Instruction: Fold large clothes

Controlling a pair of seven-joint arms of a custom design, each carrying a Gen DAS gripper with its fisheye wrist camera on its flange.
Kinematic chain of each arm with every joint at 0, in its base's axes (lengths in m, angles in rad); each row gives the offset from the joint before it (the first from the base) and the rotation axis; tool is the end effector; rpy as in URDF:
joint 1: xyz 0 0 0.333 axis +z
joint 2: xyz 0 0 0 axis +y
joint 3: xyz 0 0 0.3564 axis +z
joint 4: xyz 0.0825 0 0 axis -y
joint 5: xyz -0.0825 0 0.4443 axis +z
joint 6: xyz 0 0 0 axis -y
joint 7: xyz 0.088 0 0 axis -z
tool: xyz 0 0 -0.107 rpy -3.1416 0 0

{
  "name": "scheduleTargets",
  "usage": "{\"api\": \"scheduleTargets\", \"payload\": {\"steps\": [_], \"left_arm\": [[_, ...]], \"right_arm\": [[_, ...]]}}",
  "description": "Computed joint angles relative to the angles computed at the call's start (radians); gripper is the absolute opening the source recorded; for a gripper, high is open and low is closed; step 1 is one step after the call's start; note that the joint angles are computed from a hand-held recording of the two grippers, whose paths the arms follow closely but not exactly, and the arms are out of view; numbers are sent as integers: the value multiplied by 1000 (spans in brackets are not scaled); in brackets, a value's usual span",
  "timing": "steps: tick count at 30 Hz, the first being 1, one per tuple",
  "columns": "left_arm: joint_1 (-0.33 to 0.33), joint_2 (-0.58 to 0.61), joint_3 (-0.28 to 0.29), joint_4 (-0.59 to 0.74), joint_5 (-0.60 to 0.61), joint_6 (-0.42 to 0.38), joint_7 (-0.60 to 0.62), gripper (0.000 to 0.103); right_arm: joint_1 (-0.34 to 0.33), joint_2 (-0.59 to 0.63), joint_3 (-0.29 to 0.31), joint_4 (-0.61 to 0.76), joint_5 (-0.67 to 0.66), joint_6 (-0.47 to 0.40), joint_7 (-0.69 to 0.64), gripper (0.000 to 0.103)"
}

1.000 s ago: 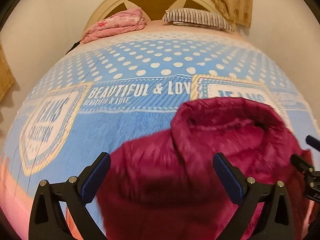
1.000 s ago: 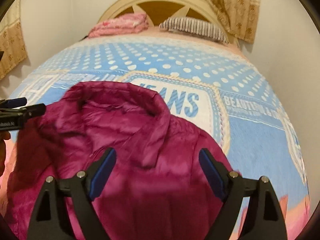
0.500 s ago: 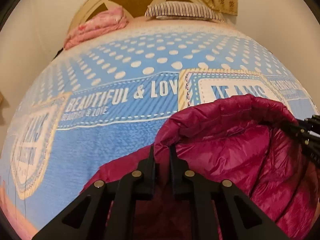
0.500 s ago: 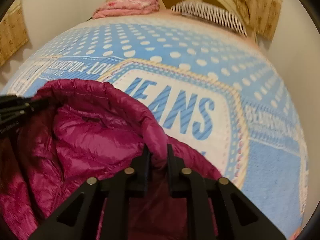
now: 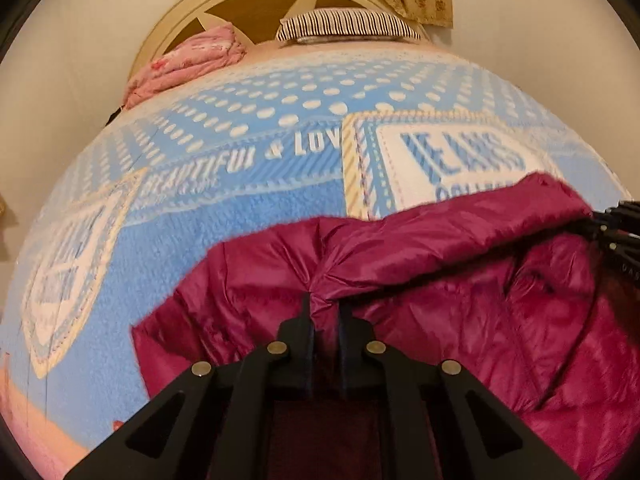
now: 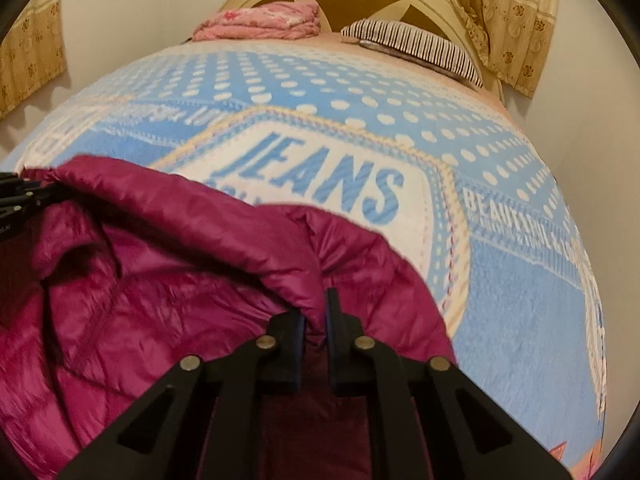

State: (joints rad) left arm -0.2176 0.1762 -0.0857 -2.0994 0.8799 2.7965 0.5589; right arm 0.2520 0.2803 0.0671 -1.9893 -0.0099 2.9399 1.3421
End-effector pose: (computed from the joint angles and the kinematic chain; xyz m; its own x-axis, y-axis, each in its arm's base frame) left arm 0.6141 -0.2281 0.3835 -0.0135 -0.9954 -0.0953 -0.7800 0.0701 -0.6218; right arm 0.6716 0.2193 0.4013 0.4779 -0.8687 0.1303 -0.6536 -0.4507 -0.6080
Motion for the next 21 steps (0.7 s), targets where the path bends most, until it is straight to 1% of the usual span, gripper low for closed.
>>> {"api": "scheduleTargets", "payload": {"steps": [3,7,8,9,10,12,13,14,15,16,17,18,19,20,21], "left_arm": [[0,22,4,-1,0,3,4,8],[-22,13,27,-9,83,16,-82,9],[-16,3,27,-21,86,39,-103,9],[-4,-16,28,-39,84,82,-127,10],[-5,-37,42,-55,135,116,-202,12],[8,-74,50,-74,219,166,-320,22],[17,-94,49,-80,267,176,-384,38],[24,-109,46,-81,332,176,-463,60],[30,-129,45,-76,462,167,-611,69],[37,-147,38,-71,544,151,-708,78],[48,-149,26,-61,566,144,-736,78],[61,-135,13,-43,524,145,-693,78],[71,-120,-4,-28,466,136,-639,78],[76,-99,-19,-7,401,109,-577,78],[74,-71,-35,17,314,71,-485,78]], "right_arm": [[25,7,-31,-8,-45,0,32,10],[71,13,-84,-10,-141,2,104,10],[83,13,-97,-10,-169,5,125,10],[90,14,-105,-11,-191,8,142,10],[94,15,-110,-13,-209,12,156,10],[98,16,-118,-16,-241,21,177,10],[91,17,-112,-17,-243,24,177,10],[85,18,-107,-16,-243,24,177,10],[85,19,-106,-16,-246,22,184,10],[85,19,-106,-17,-250,25,189,10],[85,20,-106,-18,-254,29,193,10],[84,21,-105,-19,-256,33,197,10],[82,23,-103,-19,-254,36,198,10],[80,23,-101,-21,-253,40,200,10],[78,23,-99,-23,-251,45,200,10]]}}
